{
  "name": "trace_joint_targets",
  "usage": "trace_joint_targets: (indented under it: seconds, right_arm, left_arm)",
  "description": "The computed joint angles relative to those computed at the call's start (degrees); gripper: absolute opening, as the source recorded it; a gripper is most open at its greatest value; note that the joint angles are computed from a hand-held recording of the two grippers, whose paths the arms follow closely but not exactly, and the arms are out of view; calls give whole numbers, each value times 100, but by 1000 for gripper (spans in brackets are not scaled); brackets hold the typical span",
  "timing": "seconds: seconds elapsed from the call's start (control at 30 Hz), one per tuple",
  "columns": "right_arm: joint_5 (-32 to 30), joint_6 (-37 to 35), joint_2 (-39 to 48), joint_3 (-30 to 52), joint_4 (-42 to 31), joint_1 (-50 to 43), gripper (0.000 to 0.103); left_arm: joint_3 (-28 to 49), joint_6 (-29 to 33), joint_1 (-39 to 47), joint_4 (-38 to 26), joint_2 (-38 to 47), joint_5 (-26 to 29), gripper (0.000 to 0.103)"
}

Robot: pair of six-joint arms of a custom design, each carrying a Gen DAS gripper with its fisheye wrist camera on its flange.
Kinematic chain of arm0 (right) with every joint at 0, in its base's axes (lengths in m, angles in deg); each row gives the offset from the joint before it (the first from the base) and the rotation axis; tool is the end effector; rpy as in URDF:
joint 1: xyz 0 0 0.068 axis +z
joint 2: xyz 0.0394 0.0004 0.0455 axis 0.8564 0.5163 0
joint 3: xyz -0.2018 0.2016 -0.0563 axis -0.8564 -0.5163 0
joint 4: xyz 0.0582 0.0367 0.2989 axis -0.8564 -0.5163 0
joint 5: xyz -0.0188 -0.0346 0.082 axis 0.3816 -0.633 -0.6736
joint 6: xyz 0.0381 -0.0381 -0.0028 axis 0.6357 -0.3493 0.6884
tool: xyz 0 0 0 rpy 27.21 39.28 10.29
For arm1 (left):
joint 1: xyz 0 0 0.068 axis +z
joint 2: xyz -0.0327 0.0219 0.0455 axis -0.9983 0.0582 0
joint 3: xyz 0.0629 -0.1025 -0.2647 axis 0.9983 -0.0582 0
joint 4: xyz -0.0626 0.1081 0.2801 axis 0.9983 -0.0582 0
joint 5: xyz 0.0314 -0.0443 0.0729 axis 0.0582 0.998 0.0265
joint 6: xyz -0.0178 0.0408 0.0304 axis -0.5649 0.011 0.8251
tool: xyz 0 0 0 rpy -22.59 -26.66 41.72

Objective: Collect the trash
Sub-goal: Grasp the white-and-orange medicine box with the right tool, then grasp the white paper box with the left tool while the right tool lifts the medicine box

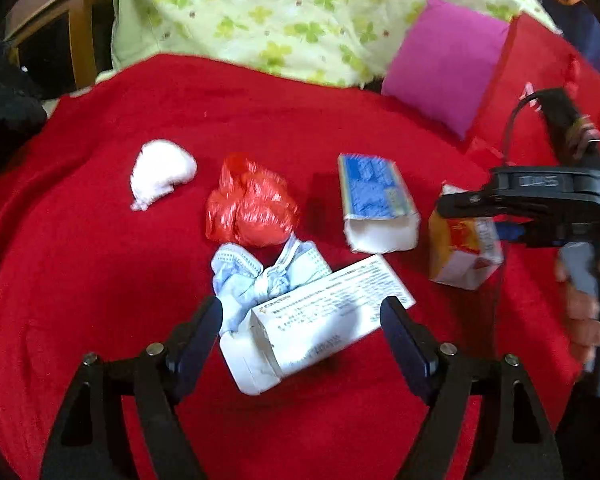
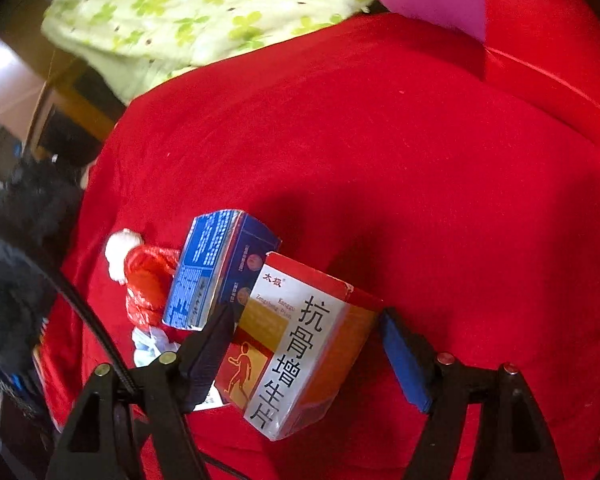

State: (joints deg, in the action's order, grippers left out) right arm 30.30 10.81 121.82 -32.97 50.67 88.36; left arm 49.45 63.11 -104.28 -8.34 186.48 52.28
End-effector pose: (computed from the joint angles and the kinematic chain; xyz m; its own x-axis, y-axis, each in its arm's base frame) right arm 0.2700 0.1461 0.0175 -0.7051 0.6016 -0.3754 0.4455 0.7877 0.4255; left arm 0.3075 -0.1090 0.0022 -0.6439 0.4327 -0.6310 0.6246 0.7736 -0.1068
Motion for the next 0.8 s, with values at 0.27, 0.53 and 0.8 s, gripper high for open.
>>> trace_joint_targets:
  seconds: [0.27, 0.53, 0.8]
  right_arm:
    - [-390, -95, -128, -328, 494, -108, 70]
    - [-413, 147, -749, -1110, 569, 25, 69]
    - [-415, 345, -1075, -1349, 437, -52, 75]
  left_arm:
    - [665, 203, 283, -1199, 436, 1041, 81]
    - [-114, 1020, -108, -1306, -141, 1518, 81]
    - [-5, 379, 102, -1077, -40, 1330, 81]
